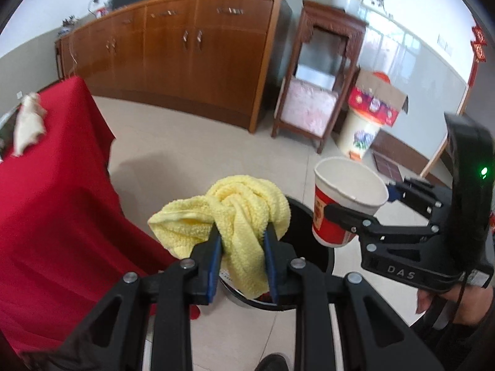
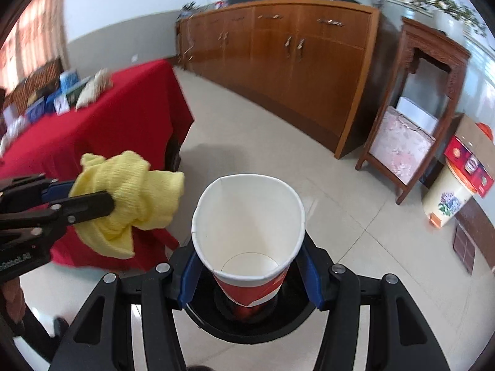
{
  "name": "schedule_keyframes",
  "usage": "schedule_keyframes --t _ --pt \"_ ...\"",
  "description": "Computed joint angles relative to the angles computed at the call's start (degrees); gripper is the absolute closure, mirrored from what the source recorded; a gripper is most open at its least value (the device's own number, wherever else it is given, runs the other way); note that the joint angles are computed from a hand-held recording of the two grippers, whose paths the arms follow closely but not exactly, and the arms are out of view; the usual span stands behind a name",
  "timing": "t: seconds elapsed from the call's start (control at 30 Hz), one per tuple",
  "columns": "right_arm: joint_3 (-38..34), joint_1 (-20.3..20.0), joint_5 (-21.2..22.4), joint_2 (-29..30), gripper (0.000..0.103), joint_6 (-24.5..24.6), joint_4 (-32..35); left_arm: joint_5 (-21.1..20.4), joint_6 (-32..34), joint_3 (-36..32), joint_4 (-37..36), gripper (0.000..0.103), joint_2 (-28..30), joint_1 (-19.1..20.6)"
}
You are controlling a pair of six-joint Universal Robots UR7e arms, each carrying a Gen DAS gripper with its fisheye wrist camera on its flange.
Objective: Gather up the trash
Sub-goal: 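Carry the paper cup and yellow cloth in both tools over the black bin, then open both tools to drop the cup and cloth into the bin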
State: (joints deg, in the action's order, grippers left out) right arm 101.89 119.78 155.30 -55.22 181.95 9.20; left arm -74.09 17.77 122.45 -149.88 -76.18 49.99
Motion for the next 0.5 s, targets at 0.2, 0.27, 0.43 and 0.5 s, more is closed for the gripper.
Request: schedule_keyframes --t 0.2,0.27,0.43,0.5 --pt "3.77 -5.77 -7.11 -2.28 0.044 -5.59 -0.74 0.43 0.04 0.15 0.75 0.077 3.38 0.62" --pt "4.51 -7.97 -10.1 -2.5 0.044 -6.99 -0.25 0.51 0.33 -0.04 1.08 0.077 4.53 0.84" --pt "5.15 -13.22 -16.42 -1.97 0.036 -10.63 0.85 -0.49 0.23 -1.63 3.88 0.065 8.0 1.44" --pt "4.78 -14.56 -14.42 -0.55 0.01 -13.59 0.13 -0.04 -0.98 -2.53 4.17 0.04 9.71 2.22"
